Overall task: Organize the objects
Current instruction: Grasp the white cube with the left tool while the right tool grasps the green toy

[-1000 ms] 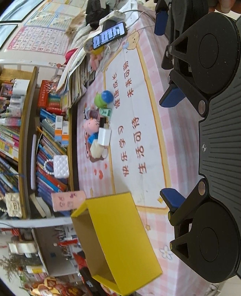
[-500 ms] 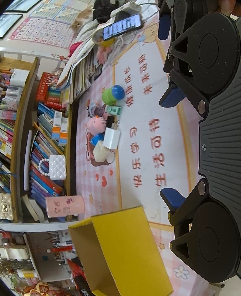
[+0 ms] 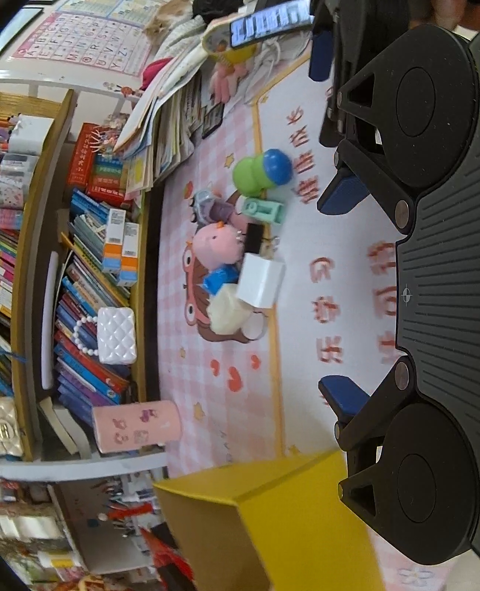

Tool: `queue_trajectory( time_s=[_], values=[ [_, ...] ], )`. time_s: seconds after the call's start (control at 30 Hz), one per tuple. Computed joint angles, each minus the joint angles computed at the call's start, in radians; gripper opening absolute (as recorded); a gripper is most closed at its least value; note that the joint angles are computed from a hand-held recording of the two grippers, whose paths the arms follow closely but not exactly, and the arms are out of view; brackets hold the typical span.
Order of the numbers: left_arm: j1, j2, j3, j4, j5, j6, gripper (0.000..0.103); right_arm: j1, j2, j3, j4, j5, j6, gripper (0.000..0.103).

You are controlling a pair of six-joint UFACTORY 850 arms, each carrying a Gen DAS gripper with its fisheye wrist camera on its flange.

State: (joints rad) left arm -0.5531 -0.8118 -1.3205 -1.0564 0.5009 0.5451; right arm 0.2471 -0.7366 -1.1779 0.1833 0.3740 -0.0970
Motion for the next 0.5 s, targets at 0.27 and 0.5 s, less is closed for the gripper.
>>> queue_trajectory(
  time_s=[0.27, 0.5],
  values=[
    [0.032, -0.125, -0.216, -0.196, -0.035, 0.232, 0.090, -0.047, -0.117, -0.208, -0.265, -0.098, 0.256, 0.061],
    [0.072, -0.234, -0.393, -0.391, -0.121, 0.446, 0.085, -0.069, -0.224, -0.396, -0.675, -0.192, 0.657, 0.058]
  ],
)
